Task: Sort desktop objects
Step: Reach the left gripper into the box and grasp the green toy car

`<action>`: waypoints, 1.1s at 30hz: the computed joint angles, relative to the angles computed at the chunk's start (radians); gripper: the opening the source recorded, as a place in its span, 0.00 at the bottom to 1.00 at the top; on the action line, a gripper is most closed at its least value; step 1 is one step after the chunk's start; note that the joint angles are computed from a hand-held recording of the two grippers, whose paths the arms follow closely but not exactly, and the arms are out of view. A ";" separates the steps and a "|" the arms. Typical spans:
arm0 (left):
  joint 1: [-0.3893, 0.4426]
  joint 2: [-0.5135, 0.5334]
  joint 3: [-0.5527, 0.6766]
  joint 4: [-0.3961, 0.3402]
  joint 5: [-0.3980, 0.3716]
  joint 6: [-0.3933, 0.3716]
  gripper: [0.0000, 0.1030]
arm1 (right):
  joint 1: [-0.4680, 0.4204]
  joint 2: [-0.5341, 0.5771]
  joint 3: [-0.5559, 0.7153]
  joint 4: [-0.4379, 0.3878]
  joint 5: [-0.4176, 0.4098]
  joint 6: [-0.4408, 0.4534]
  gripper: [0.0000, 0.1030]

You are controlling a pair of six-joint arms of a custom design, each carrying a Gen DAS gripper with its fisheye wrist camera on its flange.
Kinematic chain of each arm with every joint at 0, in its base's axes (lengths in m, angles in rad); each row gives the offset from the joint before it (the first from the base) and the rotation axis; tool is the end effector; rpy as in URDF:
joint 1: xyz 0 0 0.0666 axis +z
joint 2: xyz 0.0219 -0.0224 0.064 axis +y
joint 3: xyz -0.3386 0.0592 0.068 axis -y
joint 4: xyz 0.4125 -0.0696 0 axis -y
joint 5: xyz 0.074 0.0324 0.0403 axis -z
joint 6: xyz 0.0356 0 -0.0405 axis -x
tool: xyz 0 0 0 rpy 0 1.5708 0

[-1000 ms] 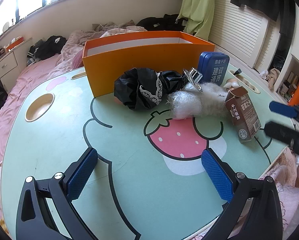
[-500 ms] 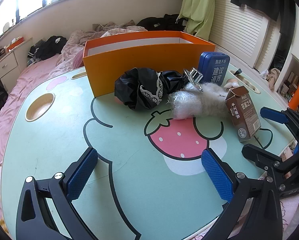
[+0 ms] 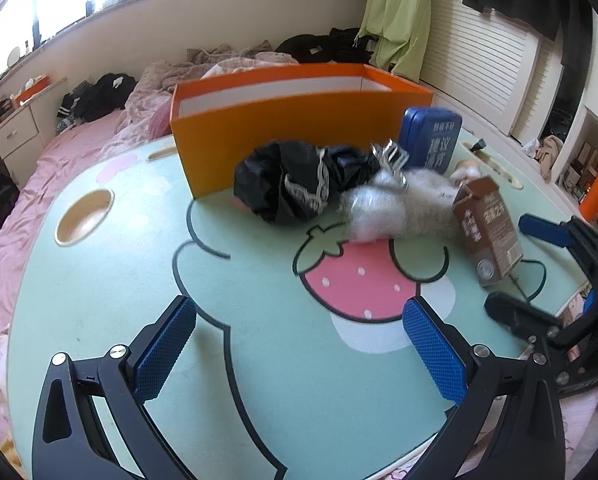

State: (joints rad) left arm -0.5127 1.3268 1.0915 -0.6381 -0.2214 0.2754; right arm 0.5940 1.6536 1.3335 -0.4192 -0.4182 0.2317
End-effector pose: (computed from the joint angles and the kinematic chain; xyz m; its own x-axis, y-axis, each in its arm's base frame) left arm 0.4192 -0.2275 0.2960 -0.7395 0.1118 -0.6638 0.1606 0.9869 -0.0127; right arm 0.4793 0.3406 0.2607 -0.3689 -0.5024 -0.7820 -0.8680 0.4870 0.0966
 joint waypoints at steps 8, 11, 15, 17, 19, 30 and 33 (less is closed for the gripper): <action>0.070 0.059 0.232 -0.071 0.091 -0.048 0.82 | 0.000 0.001 0.001 -0.003 -0.001 0.002 1.00; 0.128 0.201 0.444 -0.209 0.183 -0.011 0.78 | 0.000 0.001 0.001 -0.003 -0.001 0.002 1.00; 0.188 0.446 0.763 -0.454 0.296 0.022 0.62 | 0.000 0.002 0.001 -0.003 -0.002 0.002 1.00; 0.200 0.551 0.893 -0.556 0.356 0.042 0.62 | 0.000 0.002 0.002 -0.003 -0.003 0.002 1.00; 0.211 0.604 0.949 -0.608 0.395 0.060 0.62 | -0.001 0.003 0.002 -0.003 -0.003 0.004 1.00; 0.210 0.795 1.151 -0.801 0.422 0.066 0.39 | 0.001 0.002 0.005 -0.007 -0.003 0.001 1.00; 0.210 0.782 1.126 -0.792 0.406 0.051 0.38 | 0.002 0.001 0.005 -0.006 -0.001 0.001 1.00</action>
State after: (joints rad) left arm -0.3026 2.1090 2.2173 -1.4303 0.1851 0.3263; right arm 0.5965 1.6548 1.3381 -0.4250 -0.4189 0.2328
